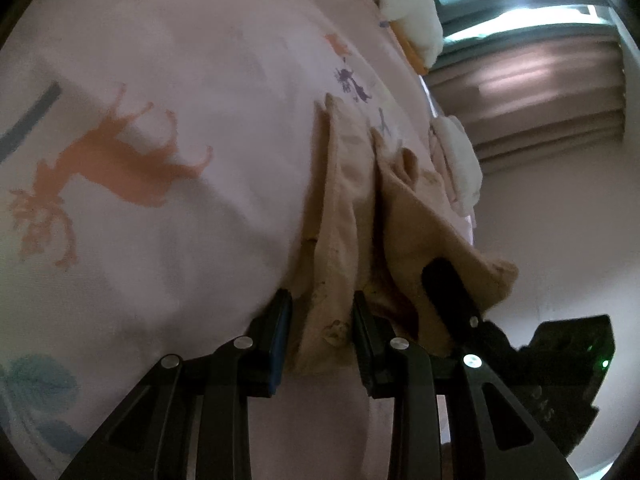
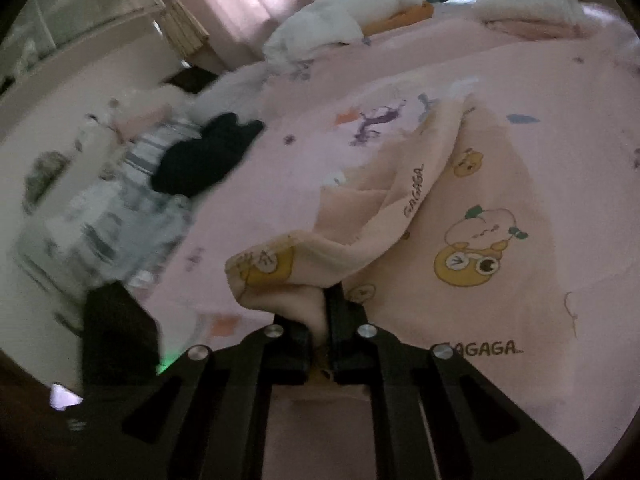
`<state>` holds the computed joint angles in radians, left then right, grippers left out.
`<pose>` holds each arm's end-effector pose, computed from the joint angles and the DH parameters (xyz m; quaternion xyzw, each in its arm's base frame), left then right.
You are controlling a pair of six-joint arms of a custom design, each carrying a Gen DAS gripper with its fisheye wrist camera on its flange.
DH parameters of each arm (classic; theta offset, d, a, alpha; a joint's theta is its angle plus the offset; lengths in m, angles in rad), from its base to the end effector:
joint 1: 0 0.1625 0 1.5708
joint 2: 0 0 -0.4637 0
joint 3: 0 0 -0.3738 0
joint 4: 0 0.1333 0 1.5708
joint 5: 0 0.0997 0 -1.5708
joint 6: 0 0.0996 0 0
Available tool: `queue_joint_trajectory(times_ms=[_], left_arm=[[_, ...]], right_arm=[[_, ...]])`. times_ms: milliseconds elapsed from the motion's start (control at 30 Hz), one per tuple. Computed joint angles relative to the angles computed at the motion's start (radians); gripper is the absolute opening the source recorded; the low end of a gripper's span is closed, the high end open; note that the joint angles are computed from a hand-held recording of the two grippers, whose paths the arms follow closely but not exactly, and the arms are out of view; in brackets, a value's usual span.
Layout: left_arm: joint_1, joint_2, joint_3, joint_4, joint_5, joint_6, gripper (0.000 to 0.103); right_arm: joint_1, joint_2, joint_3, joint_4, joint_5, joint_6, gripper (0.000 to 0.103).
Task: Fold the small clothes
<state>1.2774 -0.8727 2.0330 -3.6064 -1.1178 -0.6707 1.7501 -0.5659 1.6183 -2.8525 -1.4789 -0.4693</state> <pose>0.0016 -0.6062 0.1941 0.2590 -0.8491 0.4602 0.0112 0.2643 -0.6597 0.0125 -0.3212 0.9390 -0.1197 0.0286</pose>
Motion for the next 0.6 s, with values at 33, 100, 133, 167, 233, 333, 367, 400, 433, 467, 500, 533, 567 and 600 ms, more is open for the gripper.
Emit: queue_joint_trajectory(times_ms=[33,100,133,167,233,333,367,400,433,467,500,533,567,600], left_arm=[[-0.005,-0.005,0.004,0.002,0.017,0.009,0.032],[-0.021,-0.005,0.007,-0.021,0.090,0.017,0.032],[-0.027,-0.004,0.010,-0.031,0.117,0.016,0.032],[-0.029,-0.005,0.012,-0.031,0.131,0.017,0.032],[-0.027,-0.006,0.011,-0.024,0.129,0.019,0.032],[-0.030,-0.002,0.008,-0.016,0.145,0.031,0.032],[-0.032,-0.001,0.007,-0.012,0.151,0.035,0.032],[-0.032,-0.001,0.007,-0.011,0.154,0.038,0.032],[-0.030,-0.002,0.011,-0.015,0.152,0.039,0.032],[-0.030,-0.002,0.011,-0.016,0.149,0.037,0.032],[-0.028,0.000,0.010,-0.021,0.144,0.032,0.032],[-0.025,0.001,0.008,-0.023,0.139,0.028,0.032],[-0.022,-0.001,0.012,-0.031,0.132,0.020,0.032],[-0.020,-0.001,0.014,-0.036,0.127,0.015,0.032]], right_arm=[[-0.003,-0.006,0.000,0.021,0.015,-0.005,0.008],[-0.003,-0.014,0.011,0.031,0.011,-0.026,0.008],[-0.003,-0.016,0.018,0.036,0.003,-0.036,0.008],[-0.003,-0.018,0.025,0.047,-0.003,-0.045,0.008],[-0.003,-0.019,0.038,0.049,-0.019,-0.078,0.008],[0.015,-0.003,0.050,0.025,-0.097,-0.131,0.011],[0.018,-0.002,0.058,0.019,-0.102,-0.147,0.011],[0.020,-0.001,0.065,0.008,-0.106,-0.159,0.011],[0.018,0.000,0.063,0.009,-0.110,-0.167,0.011],[0.018,0.001,0.061,0.016,-0.116,-0.171,0.011],[0.015,0.001,0.058,0.024,-0.116,-0.169,0.011],[0.012,-0.001,0.055,0.036,-0.109,-0.162,0.012],[0.008,-0.004,0.054,0.049,-0.099,-0.160,0.012],[0.008,-0.007,0.058,0.054,-0.099,-0.171,0.012]])
